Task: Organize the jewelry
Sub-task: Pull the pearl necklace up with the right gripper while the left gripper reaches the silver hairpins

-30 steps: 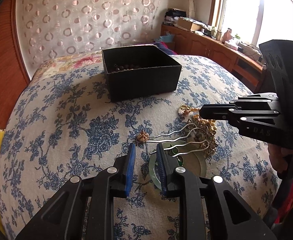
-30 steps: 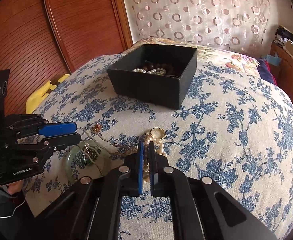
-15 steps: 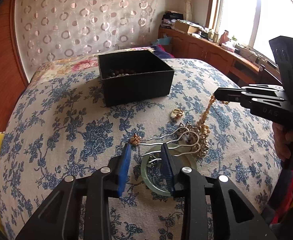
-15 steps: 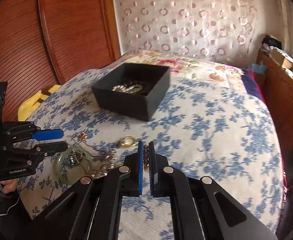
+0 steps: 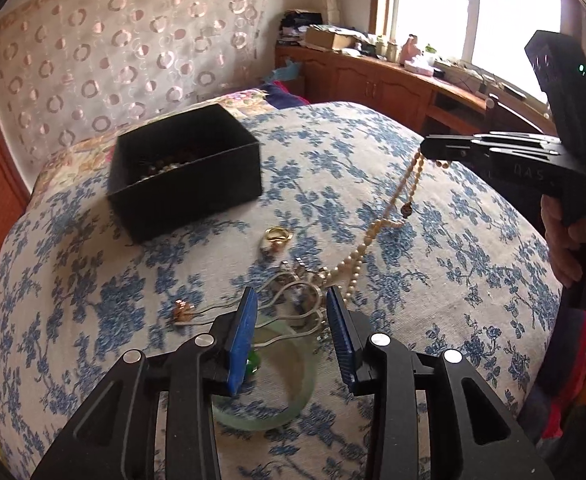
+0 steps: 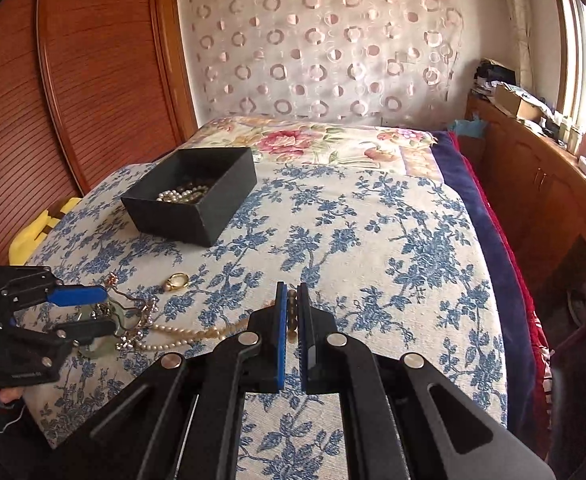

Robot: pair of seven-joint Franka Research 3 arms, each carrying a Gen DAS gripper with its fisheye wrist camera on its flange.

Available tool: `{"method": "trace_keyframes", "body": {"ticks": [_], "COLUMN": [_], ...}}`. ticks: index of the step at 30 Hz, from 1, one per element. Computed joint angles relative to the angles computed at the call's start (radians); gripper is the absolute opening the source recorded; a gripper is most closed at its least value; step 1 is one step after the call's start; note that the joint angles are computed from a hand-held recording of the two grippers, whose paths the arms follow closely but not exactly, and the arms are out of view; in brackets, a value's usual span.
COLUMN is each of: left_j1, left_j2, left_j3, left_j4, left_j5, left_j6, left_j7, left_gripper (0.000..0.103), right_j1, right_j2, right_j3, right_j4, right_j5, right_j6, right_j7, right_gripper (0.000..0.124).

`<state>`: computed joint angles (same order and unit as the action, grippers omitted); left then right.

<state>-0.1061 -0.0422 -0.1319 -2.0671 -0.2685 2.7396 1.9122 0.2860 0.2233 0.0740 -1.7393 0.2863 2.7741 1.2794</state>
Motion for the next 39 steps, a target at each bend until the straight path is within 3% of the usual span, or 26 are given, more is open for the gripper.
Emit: {"method": "trace_keyframes", "body": {"ticks": [4, 8, 16, 19, 23, 28, 39], "left_j1": [-0.002, -0.001, 0.002, 0.005, 0.013, 0.02, 0.023], "left_j2": [0.028, 0.05, 0.068, 0.063, 0.055, 0.043, -0.008], "left_j3": [-0.014, -0.023, -0.032, -0.03, -0.027, -0.019, 0.001], "left_j4": [0.028, 0.052, 0.062, 0.053, 0.047, 0.036, 0.001], "left_j5": [0.061, 0.115, 0.232, 0.273, 0.225, 0.213, 0.107], "left_j6": [-0.017, -0.037, -0.025, -0.015, -0.025, -0.023, -0.011], "left_j7": [-0.032, -0.065, -0.148, -0.184, -0.152, -0.148, -0.08], "left_gripper": [0.034, 0.044, 0.046, 0.037, 0.021, 0.015, 0.013], "right_j1": [-0.005, -0.011, -0.011, -0.011, -0.009, -0.009, -0.003], "right_j2": [-0.005, -0.009, -0.012, -0.014, -0.02, -0.017, -0.005], "right_j3": [0.002, 0.005, 0.005, 0.005, 0.001, 0.0, 0.009], "right_j4": [-0.013, -0.023, -0.027, -0.031, -0.03, -0.015, -0.001], "right_j5": [0.015, 0.035, 0.044, 0.045, 0.036, 0.029, 0.032], "right_j6": [0.006, 0.006, 0.008, 0.012, 0.016, 0.011, -0.003], "right_j7": [-0.011, -0.021, -0.028, -0.031, -0.023, -0.015, -0.031], "right_gripper": [0.006, 0.006, 0.006, 0.006, 0.006, 0.006, 0.006]}}
